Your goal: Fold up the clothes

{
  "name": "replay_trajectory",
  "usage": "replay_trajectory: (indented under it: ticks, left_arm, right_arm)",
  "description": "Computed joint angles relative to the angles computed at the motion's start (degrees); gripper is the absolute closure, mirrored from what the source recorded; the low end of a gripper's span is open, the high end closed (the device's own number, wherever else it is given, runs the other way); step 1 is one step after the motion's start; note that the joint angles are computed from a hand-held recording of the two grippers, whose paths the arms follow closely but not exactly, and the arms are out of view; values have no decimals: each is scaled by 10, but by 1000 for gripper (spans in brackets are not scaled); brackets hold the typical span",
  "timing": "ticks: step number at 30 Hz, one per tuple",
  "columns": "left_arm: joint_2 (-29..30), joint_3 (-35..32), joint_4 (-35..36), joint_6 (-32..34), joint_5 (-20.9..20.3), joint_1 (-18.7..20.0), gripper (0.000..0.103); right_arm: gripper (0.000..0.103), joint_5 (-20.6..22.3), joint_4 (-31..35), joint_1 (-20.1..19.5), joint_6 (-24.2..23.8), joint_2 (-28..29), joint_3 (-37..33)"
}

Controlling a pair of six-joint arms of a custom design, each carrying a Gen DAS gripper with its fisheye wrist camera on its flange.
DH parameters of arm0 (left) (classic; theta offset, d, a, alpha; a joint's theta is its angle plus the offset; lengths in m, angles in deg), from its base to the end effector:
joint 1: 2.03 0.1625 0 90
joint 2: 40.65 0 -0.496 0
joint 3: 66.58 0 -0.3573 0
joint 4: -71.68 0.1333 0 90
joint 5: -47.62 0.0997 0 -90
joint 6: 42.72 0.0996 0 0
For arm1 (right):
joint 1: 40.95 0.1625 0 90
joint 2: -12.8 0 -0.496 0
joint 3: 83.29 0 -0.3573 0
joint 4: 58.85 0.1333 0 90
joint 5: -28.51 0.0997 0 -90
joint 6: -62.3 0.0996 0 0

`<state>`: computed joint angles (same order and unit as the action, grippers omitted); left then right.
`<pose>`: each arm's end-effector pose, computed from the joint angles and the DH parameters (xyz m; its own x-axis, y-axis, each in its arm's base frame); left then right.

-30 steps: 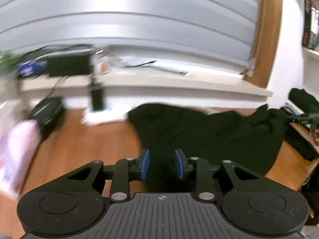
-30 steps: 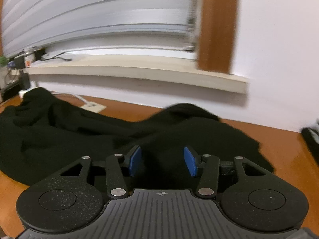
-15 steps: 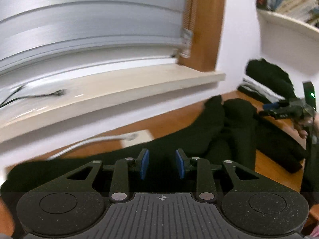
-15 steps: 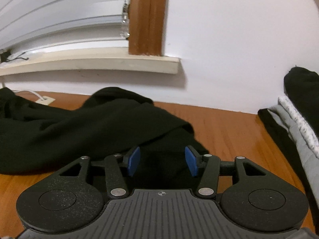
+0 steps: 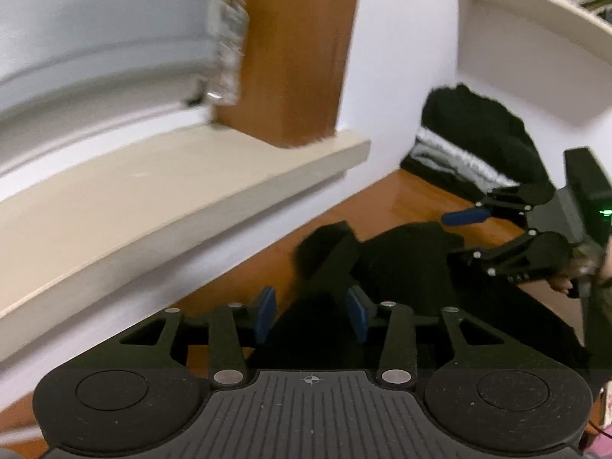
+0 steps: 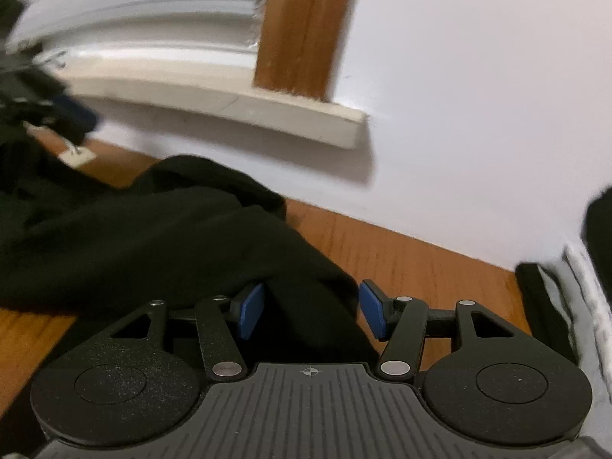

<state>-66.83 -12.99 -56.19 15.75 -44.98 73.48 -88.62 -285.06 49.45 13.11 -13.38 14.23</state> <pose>-0.0951 -0.8827 0.1371 -0.2950 0.9464 -0.1314 0.9513 0.2780 -0.1330 0.0926 -0.6814 0.0954 -0.5813 -0.0557 0.8118 -0.6777 0.5853 -0.4451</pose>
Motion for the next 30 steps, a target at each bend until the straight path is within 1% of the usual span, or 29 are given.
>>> replay_trajectory:
  ticks: [3, 5, 7, 9, 11, 12, 13, 14, 15, 16, 17, 18, 19, 20, 22, 23, 25, 27, 30]
  left_arm:
    - [35, -29, 23, 4, 6, -7, 59]
    - [51, -39, 26, 0, 13, -10, 66]
    - [62, -53, 38, -1, 16, -9, 87]
    - [65, -59, 39, 1, 11, -6, 96]
    - [65, -62, 36, 4, 1, -2, 98]
    - [63, -61, 33, 2, -8, 0, 98]
    - [60, -62, 36, 2, -17, 1, 98]
    - [57, -62, 41, 5, -25, 1, 98]
    - [53, -56, 36, 7, -31, 0, 98]
    - [47, -46, 25, 9, -35, -2, 98]
    - [41, -37, 17, 11, -40, -3, 98]
    - [34, -27, 6, 12, -44, -4, 98]
    - [26, -9, -25, 9, -46, -5, 98]
    - [19, 11, -69, 2, -45, -6, 98]
    - [11, 33, -140, -24, -47, -6, 99]
    - [8, 36, -161, -37, -52, -5, 99]
    - [-2, 41, -182, -46, -66, -3, 99]
    - [-14, 60, -231, -52, -73, -5, 99]
    - [-28, 69, -273, -61, -84, -6, 99]
  right_arm:
    - [47, 6, 25, -4, -5, 0, -13]
    - [47, 21, 30, -9, 10, -5, -11]
    - [47, 54, 24, -15, 20, -10, -5]
    - [47, 82, 15, -19, 17, -11, -2]
    - [47, 99, 21, -21, 2, -10, -2]
    - [47, 108, 34, -22, 3, -12, -3]
    - [48, 108, 42, -22, 3, -11, -6]
    - [51, 106, 42, -20, 5, -9, -9]
    - [57, 106, 44, -18, 13, -9, -9]
    - [72, 107, 48, -17, 25, -11, -9]
    - [77, 112, 44, -16, 39, -13, -7]
    - [82, 122, 25, -14, 49, -15, -1]
    - [88, 128, -3, -10, 54, -14, 4]
    - [92, 130, -30, -6, 57, -12, 7]
    - [94, 120, -88, 8, 58, -7, 12]
    - [94, 113, -114, 16, 52, -5, 18]
    - [96, 101, -160, 33, 42, -6, 35]
    - [97, 88, -200, 51, 28, -10, 59]
    - [100, 60, -250, 78, 11, -15, 92]
